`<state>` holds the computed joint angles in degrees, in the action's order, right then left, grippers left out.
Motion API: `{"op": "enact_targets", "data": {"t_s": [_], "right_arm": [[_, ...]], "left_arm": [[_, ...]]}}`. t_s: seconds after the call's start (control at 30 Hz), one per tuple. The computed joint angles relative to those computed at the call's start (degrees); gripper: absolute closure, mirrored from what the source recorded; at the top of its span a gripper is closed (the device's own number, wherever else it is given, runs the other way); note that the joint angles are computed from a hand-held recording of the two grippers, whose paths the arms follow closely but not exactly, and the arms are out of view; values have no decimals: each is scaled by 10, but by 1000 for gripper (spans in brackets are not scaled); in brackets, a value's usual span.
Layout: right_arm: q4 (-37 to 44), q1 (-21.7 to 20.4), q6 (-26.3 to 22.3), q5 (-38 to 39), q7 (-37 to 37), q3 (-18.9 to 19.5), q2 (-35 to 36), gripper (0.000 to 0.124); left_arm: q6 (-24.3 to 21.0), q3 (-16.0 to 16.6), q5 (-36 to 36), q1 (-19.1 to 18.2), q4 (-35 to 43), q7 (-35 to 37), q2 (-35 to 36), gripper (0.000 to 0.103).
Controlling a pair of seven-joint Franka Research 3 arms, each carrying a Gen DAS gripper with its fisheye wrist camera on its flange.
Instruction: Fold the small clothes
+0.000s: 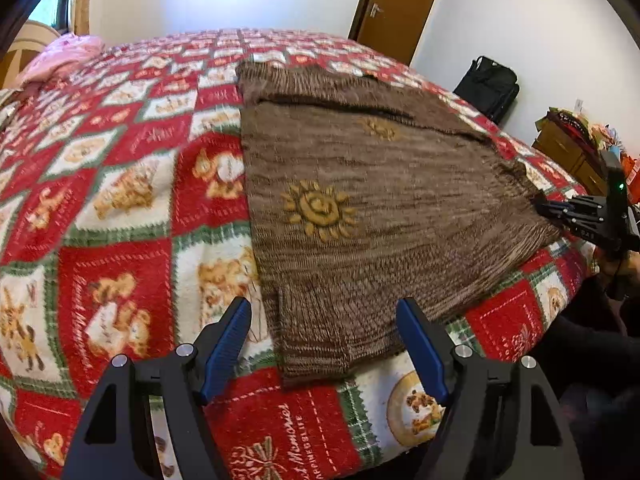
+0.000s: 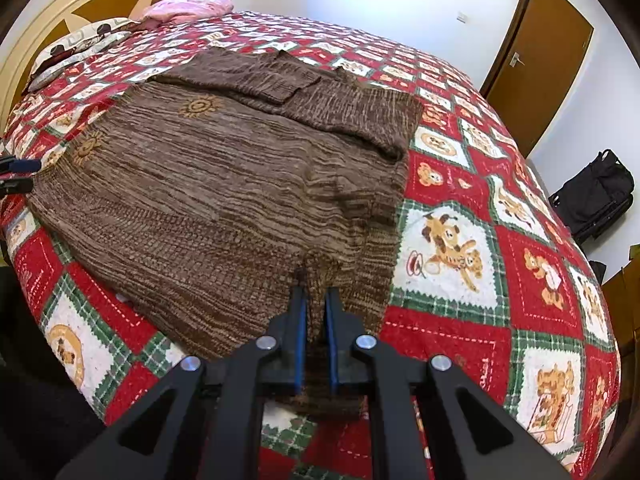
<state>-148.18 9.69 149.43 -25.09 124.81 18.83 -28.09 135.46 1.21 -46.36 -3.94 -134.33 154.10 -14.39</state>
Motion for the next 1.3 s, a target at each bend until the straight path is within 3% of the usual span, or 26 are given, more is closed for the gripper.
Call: {"op": "enact_targets", "data": {"t_s": [0.03,0.1,0.13,0.2,0.3,0.43,0.5,0.8,1.0,1.3], "right_arm": [[0,0,0,-1,0,0,0,112],[0,-1,-1,-2,3,1,1,112],[0,0,0,0,3,-1,2,112],[-2,1,4,4,2,-5,3,112],[-2,1,6,9,1,-7,2,112],[-2,-2,4,7,7,-2,4,111],[-1,-2,3,5,10,-1,4,112],[7,-16,19,-16,28,13,-31,115],[36,-55,32,-56,58,41,-18,115],[59,-84,36,-110,118,47,1,115]], "left_arm": [[-1,-1,3,1,0,-6,2,29],[-22,5,-8,1,2,-4,4,63],[-33,7,-15,2,4,-2,5,68],[-24,4,-24,4,-2,8,-1,74],[-18,0,-14,4,-5,6,-3,75],[-46,3,-10,11,14,-21,15,75],[-47,1,-18,16,17,-31,16,91],[-15,3,-72,-2,19,9,-19,93],[19,-5,-89,-5,67,-17,20,93],[82,-35,-86,-4,113,-37,69,93]]}}
